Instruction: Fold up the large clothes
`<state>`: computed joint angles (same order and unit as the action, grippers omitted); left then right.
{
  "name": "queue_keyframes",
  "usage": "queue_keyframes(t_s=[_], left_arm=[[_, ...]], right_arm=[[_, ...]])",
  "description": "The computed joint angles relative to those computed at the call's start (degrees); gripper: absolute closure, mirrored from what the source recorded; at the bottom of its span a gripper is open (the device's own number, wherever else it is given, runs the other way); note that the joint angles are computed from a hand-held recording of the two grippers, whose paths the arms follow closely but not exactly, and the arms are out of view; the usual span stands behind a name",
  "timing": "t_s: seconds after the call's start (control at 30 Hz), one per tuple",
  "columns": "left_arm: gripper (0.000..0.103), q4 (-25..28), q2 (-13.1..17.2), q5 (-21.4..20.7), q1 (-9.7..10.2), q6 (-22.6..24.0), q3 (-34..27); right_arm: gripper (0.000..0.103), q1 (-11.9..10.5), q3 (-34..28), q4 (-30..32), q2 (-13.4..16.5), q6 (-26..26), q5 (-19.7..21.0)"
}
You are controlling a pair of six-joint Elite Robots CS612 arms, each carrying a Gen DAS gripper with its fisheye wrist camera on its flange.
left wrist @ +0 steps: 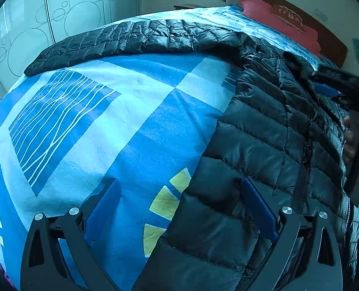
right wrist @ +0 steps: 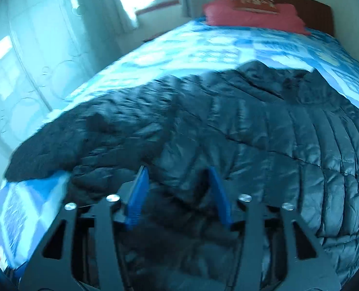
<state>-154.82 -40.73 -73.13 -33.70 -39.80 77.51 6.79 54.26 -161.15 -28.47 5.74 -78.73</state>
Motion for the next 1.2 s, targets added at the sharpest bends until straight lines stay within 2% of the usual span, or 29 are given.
queue_keyframes(t_s=[0.1, 0.17, 0.2, 0.23, 0.3, 0.37, 0.43, 0.5, 0.6, 0.7, 0.83, 0.97, 1.07, 1.17, 1.2], left_arm=[[0.005, 0.2, 0.0, 0.2, -0.04, 0.1, -0.1], [0.005, 0.2, 0.0, 0.2, -0.03, 0.2, -0.1], [0.005, 0.2, 0.1, 0.2, -0.02, 0.2, -0.1], [0.005, 0.2, 0.1, 0.3, -0.04, 0.2, -0.1], [0.005, 0.3, 0.1, 0.5, -0.09, 0.3, -0.1], [0.005, 0.4, 0.1, 0.8, -0.17, 0.3, -0.1], [0.005, 0.7, 0.2, 1.0, -0.21, 0.4, -0.2], [0.005, 1.2, 0.2, 1.3, -0.23, 0.5, -0.4], [0.004, 1.7, 0.2, 1.7, -0.38, 0.6, -0.6], [0.004, 2.5, 0.3, 2.2, -0.47, 0.8, -0.9], [0.004, 2.9, 0.4, 2.3, -0.48, 0.9, -1.2], [0.004, 3.0, 0.4, 2.3, -0.47, 0.9, -1.2], [0.004, 3.4, 0.4, 2.5, -0.48, 1.0, -1.3], [0.004, 3.3, 0.4, 2.6, -0.54, 1.0, -1.2], [0.004, 3.3, 0.4, 2.6, -0.53, 1.0, -1.2]], right_arm=[[0.049, -1.7, 7.2, -6.6, -4.3, 0.1, 2.3], [0.05, -3.5, 12.3, -11.3, -7.3, 1.1, -0.4], [0.055, -4.3, 13.7, -12.4, -8.1, 1.7, -1.6], [0.06, -5.5, 15.4, -13.3, -9.2, 2.7, -4.2], [0.08, -7.9, 17.8, -13.6, -10.5, 6.0, -8.1], [0.086, -11.1, 20.4, -14.6, -11.7, 13.5, -10.5], [0.086, -13.2, 22.1, -15.0, -12.2, 17.9, -12.9], [0.086, -14.4, 22.4, -13.4, -12.1, 19.3, -14.2], [0.087, -15.0, 21.5, -9.7, -10.9, 17.9, -13.3], [0.087, -14.6, 19.4, -5.9, -9.0, 14.0, -11.4], [0.086, -14.5, 17.4, -4.0, -8.1, 12.8, -11.4], [0.086, -14.3, 17.5, -7.4, -8.7, 12.0, -13.8], [0.083, -14.6, 15.9, -8.2, -8.0, 11.9, -12.7], [0.081, -14.3, 12.6, -4.5, -6.2, 10.4, -13.9], [0.079, -14.4, 10.7, -0.4, -5.2, 10.9, -13.8]])
